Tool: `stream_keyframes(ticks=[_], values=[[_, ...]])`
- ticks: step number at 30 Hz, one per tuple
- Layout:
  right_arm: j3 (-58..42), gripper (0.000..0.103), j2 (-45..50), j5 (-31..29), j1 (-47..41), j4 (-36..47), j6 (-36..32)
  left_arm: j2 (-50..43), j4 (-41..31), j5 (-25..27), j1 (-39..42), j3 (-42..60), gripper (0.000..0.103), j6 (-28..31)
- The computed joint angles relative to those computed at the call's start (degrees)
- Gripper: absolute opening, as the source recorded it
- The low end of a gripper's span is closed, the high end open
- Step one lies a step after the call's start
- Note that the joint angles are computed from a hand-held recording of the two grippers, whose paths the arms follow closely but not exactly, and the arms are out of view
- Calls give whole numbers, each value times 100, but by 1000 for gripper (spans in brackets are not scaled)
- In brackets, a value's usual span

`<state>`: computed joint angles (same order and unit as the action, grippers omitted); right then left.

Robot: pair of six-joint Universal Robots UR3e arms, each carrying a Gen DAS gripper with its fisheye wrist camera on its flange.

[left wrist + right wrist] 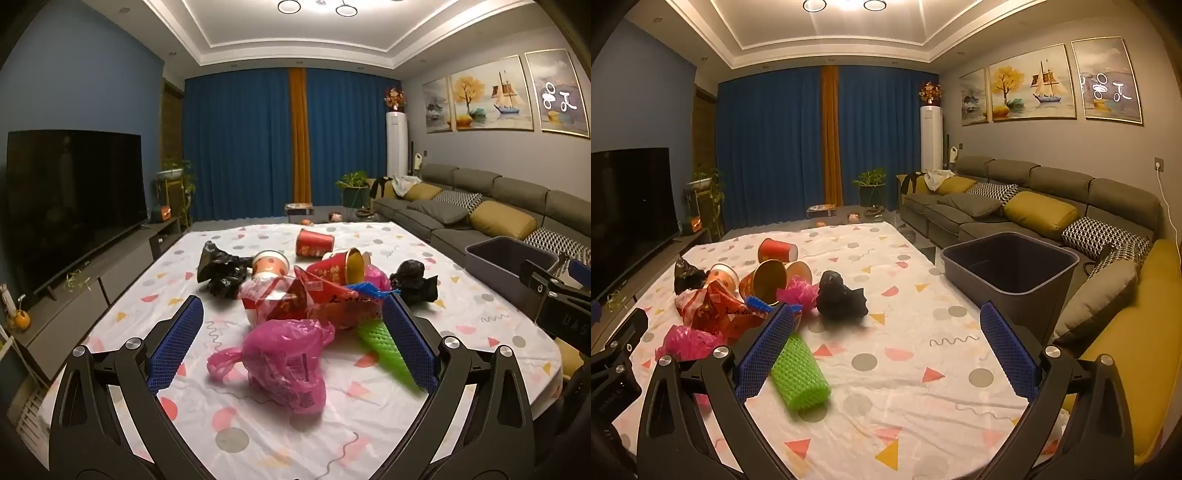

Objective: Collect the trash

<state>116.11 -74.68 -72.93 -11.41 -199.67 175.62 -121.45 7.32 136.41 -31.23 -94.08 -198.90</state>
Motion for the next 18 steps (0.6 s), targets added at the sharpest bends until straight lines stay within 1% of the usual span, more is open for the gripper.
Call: stream_keyframes(ticks=[1, 2, 4, 6, 7, 8, 13, 14, 18], values=[[3, 98, 0, 13, -9, -5, -2, -1, -12, -29, 11, 4, 96, -4], [2, 98, 3, 24, -19, -5, -6, -56, 208, 68, -16, -17, 96, 22], [-75, 98, 72, -16, 13, 13, 9, -48, 215, 69, -17, -39, 96, 27], [-50, 98, 148, -40, 26, -140, 3, -40, 225, 105, -35, -52, 96, 33], [-64, 98, 63, -37, 20, -43, 1, -35, 233, 120, -46, -59, 96, 39], [-46, 98, 33, -21, 1, -35, -6, -74, 98, 65, -38, 81, 96, 3], [-49, 98, 29, -28, 15, -33, 13, -140, 122, 146, -108, 150, 96, -7], [-54, 98, 44, -22, 12, -49, 21, -22, 174, 57, -40, 2, 96, -9], [-63, 98, 68, -19, -6, -78, 44, -17, 166, 72, -53, 10, 96, -15]])
